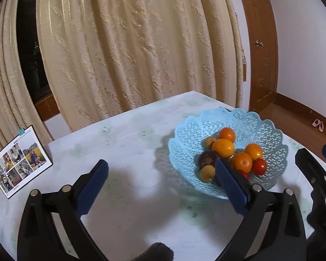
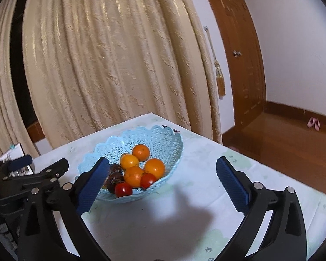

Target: Organize fruits

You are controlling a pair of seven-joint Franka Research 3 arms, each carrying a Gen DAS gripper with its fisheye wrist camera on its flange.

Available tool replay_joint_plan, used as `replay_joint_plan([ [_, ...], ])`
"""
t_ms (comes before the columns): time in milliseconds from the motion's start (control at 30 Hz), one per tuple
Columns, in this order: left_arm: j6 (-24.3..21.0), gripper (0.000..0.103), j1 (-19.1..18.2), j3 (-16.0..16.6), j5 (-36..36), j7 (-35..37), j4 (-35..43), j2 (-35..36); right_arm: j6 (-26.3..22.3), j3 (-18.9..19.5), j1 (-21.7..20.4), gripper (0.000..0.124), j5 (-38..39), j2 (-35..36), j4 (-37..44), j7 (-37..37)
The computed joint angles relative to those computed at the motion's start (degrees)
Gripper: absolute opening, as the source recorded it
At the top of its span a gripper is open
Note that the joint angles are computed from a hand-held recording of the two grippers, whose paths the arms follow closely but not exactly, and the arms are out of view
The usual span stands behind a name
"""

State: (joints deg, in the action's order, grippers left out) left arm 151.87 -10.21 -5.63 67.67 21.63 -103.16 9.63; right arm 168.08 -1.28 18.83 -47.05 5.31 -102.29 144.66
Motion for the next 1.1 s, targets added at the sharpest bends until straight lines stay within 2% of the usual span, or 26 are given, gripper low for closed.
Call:
replay_joint_plan([
  [267, -3.9, 0.098, -0.5, 0.0, 4.4, -2.9, -0.1, -0.4, -2.7, 0.4, 1.6, 0.100, -10.0, 0.4, 1.6, 2.4],
  [1100, -4.5, 0.098, -0.3, -0.4, 3.6, -1.6, -0.1, -0.1, -2.6, 0.6, 1.4, 0.100, -7.9, 0.6, 1.6, 1.0],
])
